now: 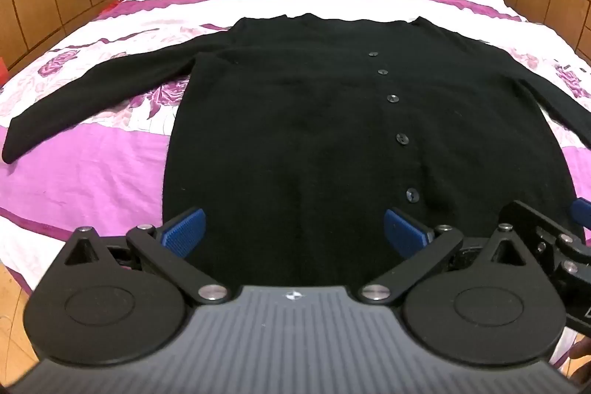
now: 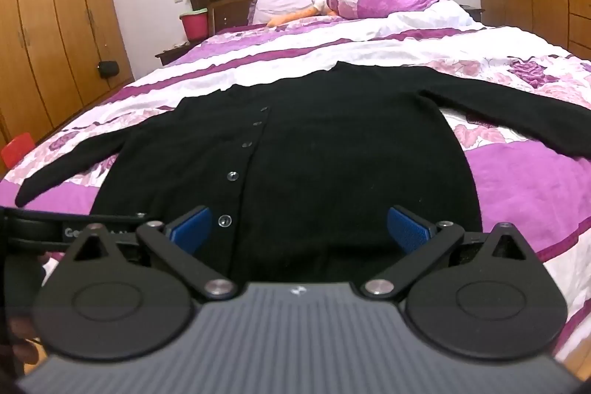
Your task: Fold small clothes
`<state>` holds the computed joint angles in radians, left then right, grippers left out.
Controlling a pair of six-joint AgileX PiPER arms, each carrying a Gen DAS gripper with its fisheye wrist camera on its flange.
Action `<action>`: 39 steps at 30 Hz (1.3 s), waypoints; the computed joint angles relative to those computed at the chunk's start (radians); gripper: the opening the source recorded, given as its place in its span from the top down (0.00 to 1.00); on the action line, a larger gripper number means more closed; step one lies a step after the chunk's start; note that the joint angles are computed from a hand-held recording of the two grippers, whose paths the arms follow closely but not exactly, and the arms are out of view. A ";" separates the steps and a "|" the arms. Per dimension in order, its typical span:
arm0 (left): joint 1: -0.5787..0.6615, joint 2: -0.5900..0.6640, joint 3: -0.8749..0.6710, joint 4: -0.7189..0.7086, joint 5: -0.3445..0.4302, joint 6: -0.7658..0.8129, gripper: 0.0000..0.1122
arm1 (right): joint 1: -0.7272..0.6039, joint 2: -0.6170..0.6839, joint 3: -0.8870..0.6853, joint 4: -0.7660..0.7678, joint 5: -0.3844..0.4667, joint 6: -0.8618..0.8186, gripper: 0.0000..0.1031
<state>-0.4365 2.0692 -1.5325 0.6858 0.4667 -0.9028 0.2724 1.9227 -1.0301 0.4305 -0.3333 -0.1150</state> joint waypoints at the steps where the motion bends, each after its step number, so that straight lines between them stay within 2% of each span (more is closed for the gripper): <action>1: 0.000 -0.001 0.000 0.001 0.001 -0.001 0.08 | -0.004 0.002 -0.004 -0.014 0.004 0.015 0.00; 2: 0.000 -0.001 0.003 0.003 -0.002 -0.002 0.08 | 0.000 -0.009 0.029 -0.025 -0.023 0.031 0.00; 6: -0.001 0.000 0.001 0.005 0.001 -0.003 0.08 | -0.008 -0.009 0.037 -0.080 -0.034 0.092 0.00; 19: 0.006 0.011 -0.016 -0.023 0.017 0.017 0.08 | 0.007 0.004 0.043 -0.010 -0.082 0.013 0.00; 26: 0.003 0.017 -0.022 -0.018 0.022 0.016 0.08 | -0.016 -0.002 0.037 -0.138 -0.034 0.145 0.00; 39: 0.005 0.021 -0.028 -0.032 0.025 0.029 0.08 | -0.007 0.005 0.020 -0.045 0.007 0.022 0.00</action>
